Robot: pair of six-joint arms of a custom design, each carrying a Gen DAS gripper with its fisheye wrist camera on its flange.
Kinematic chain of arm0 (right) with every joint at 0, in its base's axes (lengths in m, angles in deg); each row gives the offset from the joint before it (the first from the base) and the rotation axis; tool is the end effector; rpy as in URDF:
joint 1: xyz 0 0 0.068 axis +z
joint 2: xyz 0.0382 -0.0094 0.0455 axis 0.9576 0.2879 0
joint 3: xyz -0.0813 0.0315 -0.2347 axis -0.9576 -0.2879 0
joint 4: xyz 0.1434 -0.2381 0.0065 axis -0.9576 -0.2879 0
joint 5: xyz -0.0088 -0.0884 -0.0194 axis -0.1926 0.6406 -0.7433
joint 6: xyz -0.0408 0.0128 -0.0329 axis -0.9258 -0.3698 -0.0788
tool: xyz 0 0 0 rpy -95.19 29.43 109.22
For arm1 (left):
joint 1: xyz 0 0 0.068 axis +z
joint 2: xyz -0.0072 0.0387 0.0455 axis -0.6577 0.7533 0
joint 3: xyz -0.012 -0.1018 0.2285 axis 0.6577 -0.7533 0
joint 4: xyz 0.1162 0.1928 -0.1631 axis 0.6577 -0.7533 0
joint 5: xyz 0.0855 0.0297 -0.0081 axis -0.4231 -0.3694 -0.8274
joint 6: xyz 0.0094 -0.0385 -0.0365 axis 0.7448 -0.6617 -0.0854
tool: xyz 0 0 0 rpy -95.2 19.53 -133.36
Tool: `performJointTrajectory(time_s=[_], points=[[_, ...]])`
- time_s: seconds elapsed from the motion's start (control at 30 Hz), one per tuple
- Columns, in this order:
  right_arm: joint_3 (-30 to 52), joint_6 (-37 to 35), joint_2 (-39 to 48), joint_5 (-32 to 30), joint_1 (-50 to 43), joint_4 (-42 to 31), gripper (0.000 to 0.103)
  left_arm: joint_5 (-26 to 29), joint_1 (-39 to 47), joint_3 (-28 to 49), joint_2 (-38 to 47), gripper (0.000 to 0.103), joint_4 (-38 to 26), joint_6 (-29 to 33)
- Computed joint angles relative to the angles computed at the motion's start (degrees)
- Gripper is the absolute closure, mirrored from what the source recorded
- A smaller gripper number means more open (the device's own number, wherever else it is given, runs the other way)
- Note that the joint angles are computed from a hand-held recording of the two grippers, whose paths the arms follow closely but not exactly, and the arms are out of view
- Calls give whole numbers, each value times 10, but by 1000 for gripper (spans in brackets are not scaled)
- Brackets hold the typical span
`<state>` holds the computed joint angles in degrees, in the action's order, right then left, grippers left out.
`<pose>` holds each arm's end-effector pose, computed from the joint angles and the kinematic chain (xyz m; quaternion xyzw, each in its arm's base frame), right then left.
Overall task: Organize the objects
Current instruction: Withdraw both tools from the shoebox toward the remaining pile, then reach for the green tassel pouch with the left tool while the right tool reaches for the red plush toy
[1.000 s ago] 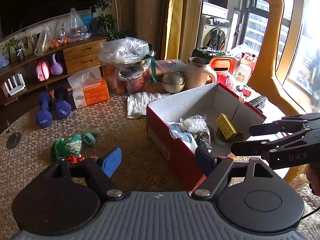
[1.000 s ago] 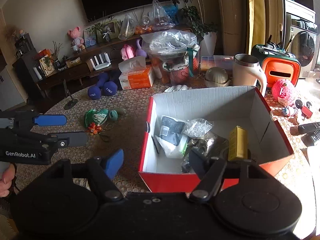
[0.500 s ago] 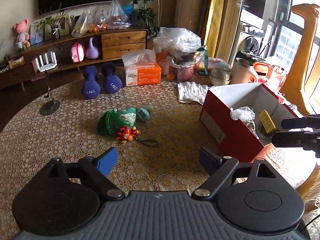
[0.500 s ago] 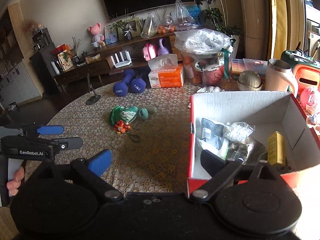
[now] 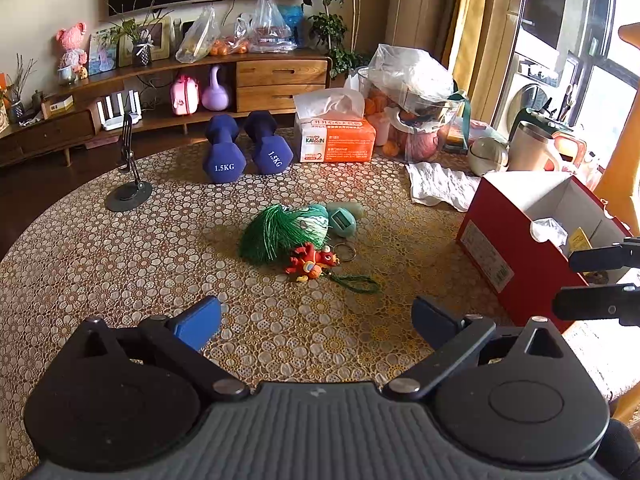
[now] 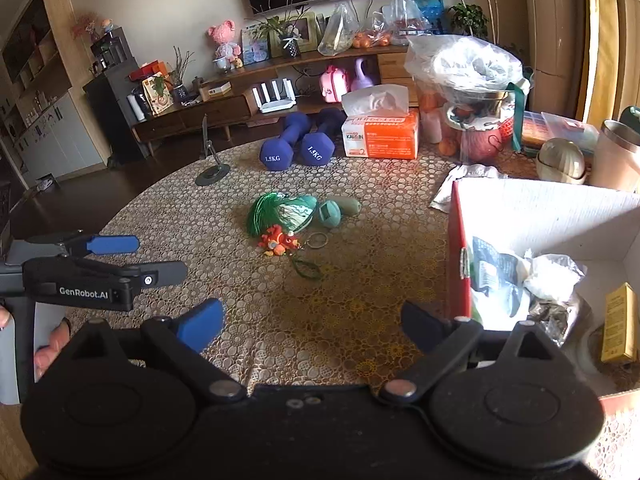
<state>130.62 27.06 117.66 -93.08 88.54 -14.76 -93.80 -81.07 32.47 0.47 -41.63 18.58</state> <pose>0.1689 0.0524 0.2611 -0.0887 0.9127 0.1574 0.3666 0.2293 -0.1819 0.2426 0.1323 0.9057 -0.1008 0.3899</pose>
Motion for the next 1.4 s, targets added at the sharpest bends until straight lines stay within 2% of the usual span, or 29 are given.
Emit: performJointTrajectory(time_s=[0.37, 0.67, 0.93, 1.0, 1.13, 1.4], points=[[-23, 13, 118, 37, 72, 141, 9, 37, 74, 93, 139, 1, 33, 54], [-13, -19, 239, 77, 127, 250, 11, 67, 100, 219, 276, 1, 42, 115], [20, -45, 357, 103, 153, 339, 14, 90, 125, 365, 411, 1, -17, 110], [32, -54, 388, 114, 159, 359, 19, 86, 126, 390, 435, 1, -28, 110], [55, -58, 442, 133, 169, 393, 21, 78, 124, 430, 473, 1, -44, 119], [122, -30, 541, 195, 184, 399, 26, 77, 119, 512, 541, 1, -84, 141]])
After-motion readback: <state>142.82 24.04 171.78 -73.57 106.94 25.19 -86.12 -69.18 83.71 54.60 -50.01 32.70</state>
